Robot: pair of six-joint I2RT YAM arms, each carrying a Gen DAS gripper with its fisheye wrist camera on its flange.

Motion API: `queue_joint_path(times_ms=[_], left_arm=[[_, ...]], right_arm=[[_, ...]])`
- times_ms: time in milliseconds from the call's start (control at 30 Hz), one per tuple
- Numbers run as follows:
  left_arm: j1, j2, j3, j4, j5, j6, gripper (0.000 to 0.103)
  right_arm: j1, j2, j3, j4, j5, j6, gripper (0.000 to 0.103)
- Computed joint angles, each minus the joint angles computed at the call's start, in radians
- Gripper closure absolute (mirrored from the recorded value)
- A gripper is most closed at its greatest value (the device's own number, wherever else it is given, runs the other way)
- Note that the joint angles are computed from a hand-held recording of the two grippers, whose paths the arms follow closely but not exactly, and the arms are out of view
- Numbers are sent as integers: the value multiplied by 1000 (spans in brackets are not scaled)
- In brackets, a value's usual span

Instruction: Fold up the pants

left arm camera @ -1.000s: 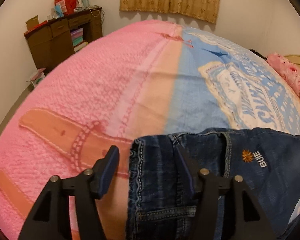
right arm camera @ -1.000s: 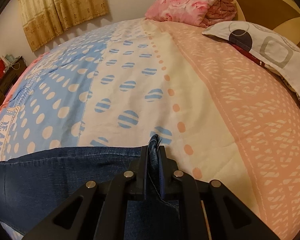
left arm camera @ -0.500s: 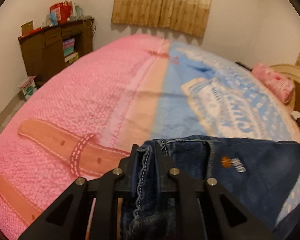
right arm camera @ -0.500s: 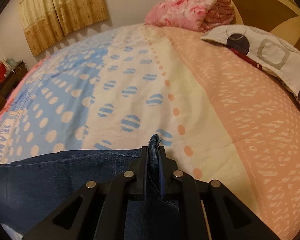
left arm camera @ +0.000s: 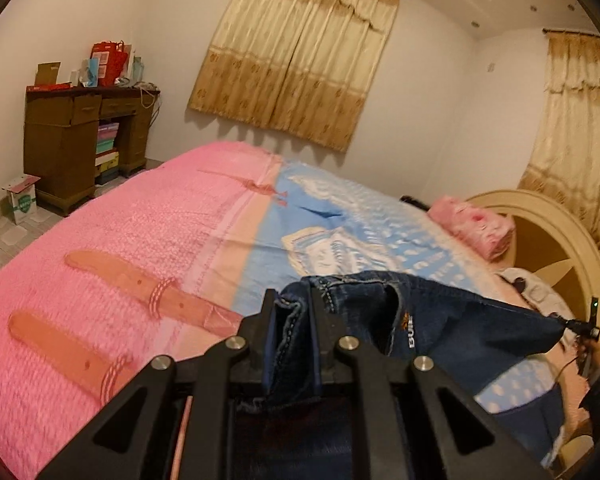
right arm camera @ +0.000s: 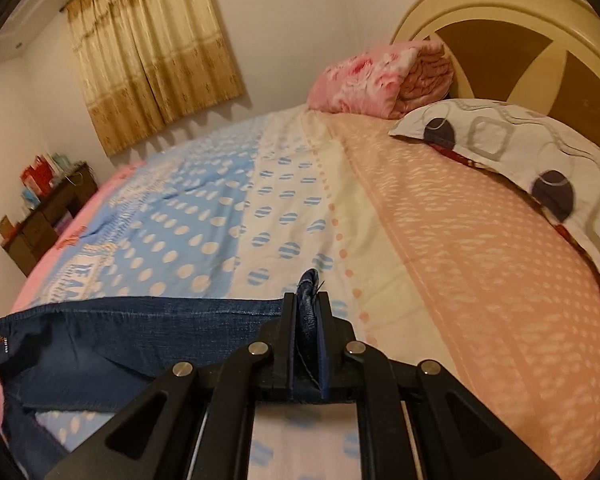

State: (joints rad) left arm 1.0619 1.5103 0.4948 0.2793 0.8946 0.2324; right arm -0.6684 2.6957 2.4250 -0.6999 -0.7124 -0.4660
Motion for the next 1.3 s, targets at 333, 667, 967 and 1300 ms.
queue_joint_path(times_ms=[333,667,967,1300], left_arm=[[402,-120,-36,-737,295,724,89],[769,259,92,-1266,158,1520,88],[856,275,88,-1284,99,1563,88],[920,341,154,-1268,-24,1484,77]], right_arm=[[-237,-215,-383,1,-190,-230,95],[-431,-150,-434,-173,-226,-486,95],[-500,-50,-375,-245,-218,-561,95],[-535,10,-382,-180,-107,-745,86]])
